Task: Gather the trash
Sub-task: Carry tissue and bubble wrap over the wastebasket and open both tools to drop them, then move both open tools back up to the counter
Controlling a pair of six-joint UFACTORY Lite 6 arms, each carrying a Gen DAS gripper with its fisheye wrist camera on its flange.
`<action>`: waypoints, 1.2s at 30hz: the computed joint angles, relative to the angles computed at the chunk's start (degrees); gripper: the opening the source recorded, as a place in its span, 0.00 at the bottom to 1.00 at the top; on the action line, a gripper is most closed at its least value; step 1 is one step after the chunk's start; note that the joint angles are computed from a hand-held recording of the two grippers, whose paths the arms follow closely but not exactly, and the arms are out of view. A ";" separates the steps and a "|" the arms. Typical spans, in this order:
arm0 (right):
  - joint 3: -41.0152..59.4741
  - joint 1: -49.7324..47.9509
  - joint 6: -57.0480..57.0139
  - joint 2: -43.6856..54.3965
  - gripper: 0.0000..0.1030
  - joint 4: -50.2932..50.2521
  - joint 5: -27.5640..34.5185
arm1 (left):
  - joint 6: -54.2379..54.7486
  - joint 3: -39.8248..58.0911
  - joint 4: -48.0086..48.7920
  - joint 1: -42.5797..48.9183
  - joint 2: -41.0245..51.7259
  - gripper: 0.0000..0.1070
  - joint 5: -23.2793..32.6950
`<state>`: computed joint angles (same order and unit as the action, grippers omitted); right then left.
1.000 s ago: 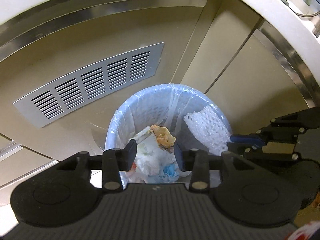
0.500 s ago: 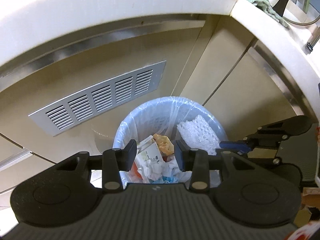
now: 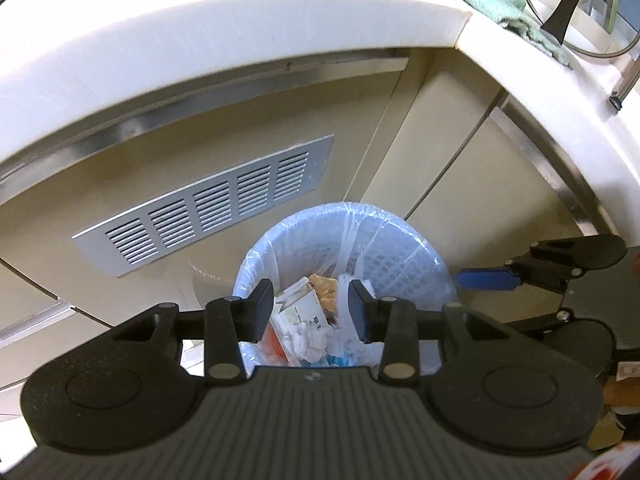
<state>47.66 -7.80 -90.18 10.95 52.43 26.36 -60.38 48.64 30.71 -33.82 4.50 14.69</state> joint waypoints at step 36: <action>47.63 -22.87 12.26 5.77 0.56 9.50 29.03 | 9.77 45.59 -2.66 0.34 11.82 0.46 11.32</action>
<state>95.29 -30.67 -77.92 16.72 61.93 55.39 -50.61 94.24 28.05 -33.48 16.33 26.01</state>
